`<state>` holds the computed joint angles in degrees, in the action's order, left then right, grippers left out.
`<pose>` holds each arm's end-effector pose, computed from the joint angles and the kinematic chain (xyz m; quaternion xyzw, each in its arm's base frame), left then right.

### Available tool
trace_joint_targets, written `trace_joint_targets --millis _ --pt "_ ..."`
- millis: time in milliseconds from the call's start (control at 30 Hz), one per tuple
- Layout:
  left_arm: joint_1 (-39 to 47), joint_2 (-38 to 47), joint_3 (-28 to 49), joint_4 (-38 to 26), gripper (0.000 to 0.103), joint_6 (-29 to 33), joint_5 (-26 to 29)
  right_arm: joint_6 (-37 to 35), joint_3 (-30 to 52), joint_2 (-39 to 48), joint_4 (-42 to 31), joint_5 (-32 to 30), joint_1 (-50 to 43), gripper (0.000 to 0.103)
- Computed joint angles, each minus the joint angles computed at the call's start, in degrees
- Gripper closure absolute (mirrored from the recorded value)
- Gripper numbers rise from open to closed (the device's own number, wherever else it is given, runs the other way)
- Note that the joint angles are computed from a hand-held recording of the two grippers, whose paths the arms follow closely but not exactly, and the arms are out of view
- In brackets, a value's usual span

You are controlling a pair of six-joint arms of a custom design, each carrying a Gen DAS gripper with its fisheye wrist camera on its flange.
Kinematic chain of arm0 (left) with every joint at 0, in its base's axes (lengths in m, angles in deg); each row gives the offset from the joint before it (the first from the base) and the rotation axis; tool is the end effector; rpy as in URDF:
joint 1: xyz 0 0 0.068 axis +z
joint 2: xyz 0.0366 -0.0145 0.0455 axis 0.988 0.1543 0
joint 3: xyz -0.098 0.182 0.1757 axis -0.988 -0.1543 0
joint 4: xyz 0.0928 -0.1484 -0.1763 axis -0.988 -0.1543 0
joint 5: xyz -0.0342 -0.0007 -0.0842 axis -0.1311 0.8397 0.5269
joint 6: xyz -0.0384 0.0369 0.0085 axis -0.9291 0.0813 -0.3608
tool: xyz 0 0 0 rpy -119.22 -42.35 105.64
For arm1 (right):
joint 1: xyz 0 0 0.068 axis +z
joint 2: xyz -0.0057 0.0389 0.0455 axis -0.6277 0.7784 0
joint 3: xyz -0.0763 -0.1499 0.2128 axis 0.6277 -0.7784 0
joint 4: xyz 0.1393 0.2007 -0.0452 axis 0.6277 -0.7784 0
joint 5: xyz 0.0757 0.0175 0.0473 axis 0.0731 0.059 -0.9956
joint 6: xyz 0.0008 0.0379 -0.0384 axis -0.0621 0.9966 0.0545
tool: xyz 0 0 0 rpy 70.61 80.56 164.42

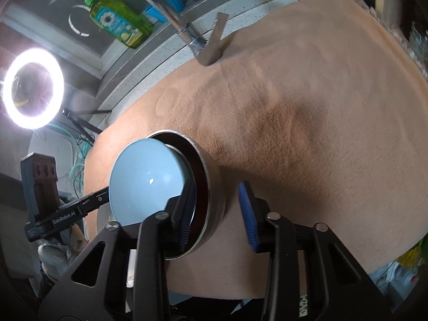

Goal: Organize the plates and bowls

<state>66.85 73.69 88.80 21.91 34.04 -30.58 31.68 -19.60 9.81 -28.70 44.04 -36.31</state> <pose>0.3290 -0.1043 0.1187 0.3115 0.9024 -0.2908 0.0638 0.1526 0.0133 0.1081 0.3140 0.8903 0.2079 0.2562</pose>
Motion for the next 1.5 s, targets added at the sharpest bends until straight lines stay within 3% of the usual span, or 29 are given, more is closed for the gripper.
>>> trace_joint_targets --millis 300,700,1500 --pt "-0.5 0.3 0.1 -0.1 0.091 0.3 -0.8 -0.7 0.0 2.5 1.8 -1.4 0.2 0.072" --pt "-1.4 0.5 -0.3 0.6 0.093 -0.2 -0.9 -0.2 1.3 9.1 5.2 -1.4 2.6 0.091" --pt "-1.0 -1.9 -1.0 -0.1 0.094 -1.0 0.0 0.6 6.5 3.0 -6.9 3.2 5.9 0.092"
